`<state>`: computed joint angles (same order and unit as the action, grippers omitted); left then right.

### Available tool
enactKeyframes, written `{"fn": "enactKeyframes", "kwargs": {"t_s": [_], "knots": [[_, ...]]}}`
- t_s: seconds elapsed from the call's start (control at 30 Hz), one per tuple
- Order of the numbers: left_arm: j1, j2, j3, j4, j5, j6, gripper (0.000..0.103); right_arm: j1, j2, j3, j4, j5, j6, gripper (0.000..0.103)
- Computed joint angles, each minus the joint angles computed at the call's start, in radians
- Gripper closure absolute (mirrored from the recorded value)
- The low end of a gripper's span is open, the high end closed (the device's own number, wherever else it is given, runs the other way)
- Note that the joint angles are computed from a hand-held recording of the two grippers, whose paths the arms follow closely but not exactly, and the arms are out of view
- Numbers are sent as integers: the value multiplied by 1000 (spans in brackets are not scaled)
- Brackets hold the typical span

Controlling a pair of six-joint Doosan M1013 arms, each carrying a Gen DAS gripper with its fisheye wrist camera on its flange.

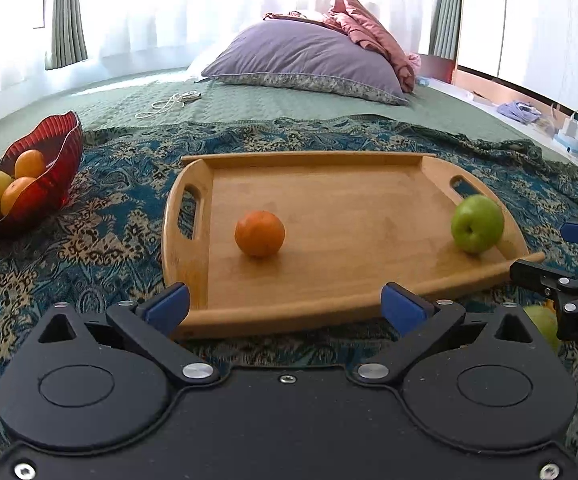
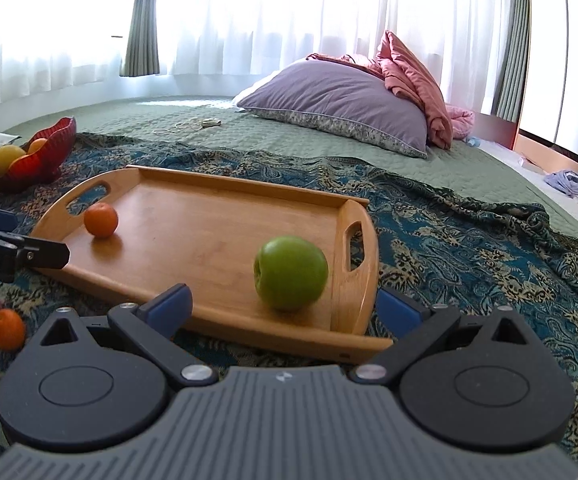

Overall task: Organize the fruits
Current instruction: 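Move both grippers back toward the remaining fruit beside the tray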

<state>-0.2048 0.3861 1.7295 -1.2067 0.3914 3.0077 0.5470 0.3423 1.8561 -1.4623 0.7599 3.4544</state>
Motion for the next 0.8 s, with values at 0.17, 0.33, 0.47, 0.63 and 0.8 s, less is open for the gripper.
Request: {"fn": "enactKeyframes", "kwargs": {"t_s": [0.17,0.33,0.47,0.63,0.8], "knots": [[6,-10,24,-32,1,52,1,19,-3,23,-37,1,24,0],[17,-19,48,-54,15,84,0,37,-4,39,-55,10,23,0],[24,-24,63,-68,22,106,0,42,-3,46,-59,8,30,0],[30,-26,76,-51,31,98,0,47,-4,59,-90,15,82,0],[33,-27,87,-42,34,100,0,52,-6,68,-108,15,105,0]]}}
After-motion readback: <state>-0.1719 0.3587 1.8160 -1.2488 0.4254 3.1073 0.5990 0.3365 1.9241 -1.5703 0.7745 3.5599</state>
